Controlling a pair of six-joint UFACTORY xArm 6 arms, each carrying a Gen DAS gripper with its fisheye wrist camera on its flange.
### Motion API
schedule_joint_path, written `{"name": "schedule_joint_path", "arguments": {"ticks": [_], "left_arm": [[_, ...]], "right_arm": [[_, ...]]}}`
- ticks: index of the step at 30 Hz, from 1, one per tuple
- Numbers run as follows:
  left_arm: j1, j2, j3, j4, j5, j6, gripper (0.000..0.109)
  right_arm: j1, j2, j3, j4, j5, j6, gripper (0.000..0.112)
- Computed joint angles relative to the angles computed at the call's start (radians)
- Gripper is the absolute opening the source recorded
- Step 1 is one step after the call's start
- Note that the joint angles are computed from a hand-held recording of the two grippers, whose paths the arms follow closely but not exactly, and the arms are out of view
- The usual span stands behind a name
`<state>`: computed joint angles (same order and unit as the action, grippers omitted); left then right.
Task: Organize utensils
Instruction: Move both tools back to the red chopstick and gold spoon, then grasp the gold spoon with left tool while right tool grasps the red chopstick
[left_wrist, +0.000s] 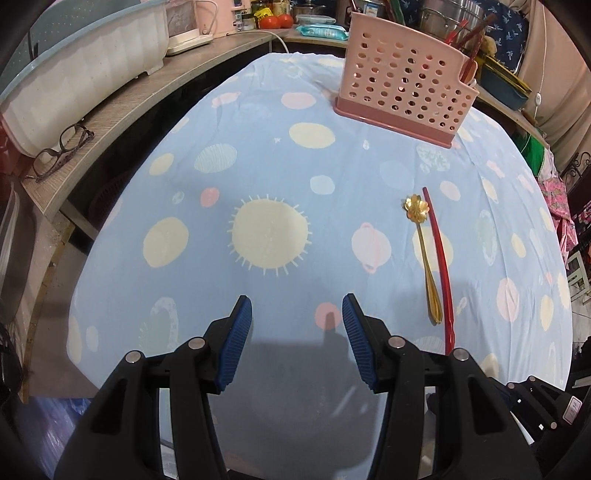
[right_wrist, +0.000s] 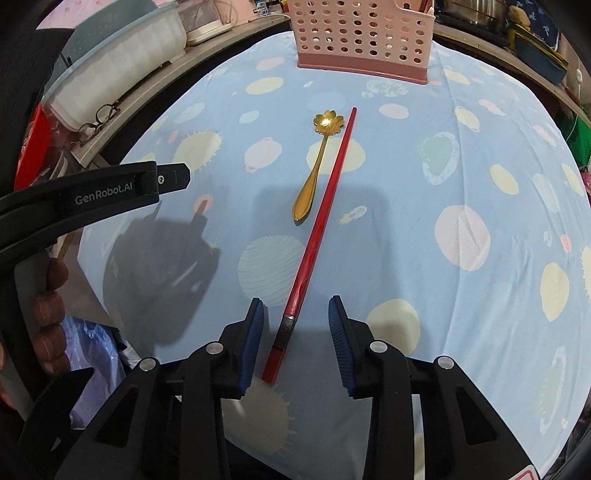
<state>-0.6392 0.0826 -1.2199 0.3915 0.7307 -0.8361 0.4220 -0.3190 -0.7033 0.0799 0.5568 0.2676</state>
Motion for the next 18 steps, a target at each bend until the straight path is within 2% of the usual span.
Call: {"name": "schedule_joint_path", "arguments": {"ticks": [3, 8, 14, 18], "left_arm": [[-0.003, 0.002, -0.001, -0.004, -0.002, 0.003, 0.049], [-0.01, 0.008, -0.007, -0.011, -0.003, 0.011, 0.049], [-0.022, 0.019, -0.017, -0.051, -0.025, 0.047, 0.049], [-0.032, 0.037, -0.034, -0.089, -0.05, 0.079, 0.054]], "right_arm": [[0.003, -0.003, 0.004, -0.053, 0.002, 0.038, 0.029], [-0.025, -0.019, 0.026, -0.033, -0.009, 0.042, 0.009], [-0.06, -0.045, 0.057, -0.014, -0.027, 0.063, 0.007], [-0.09, -0.059, 0.071, -0.02, -0.031, 0.085, 0.007]]}}
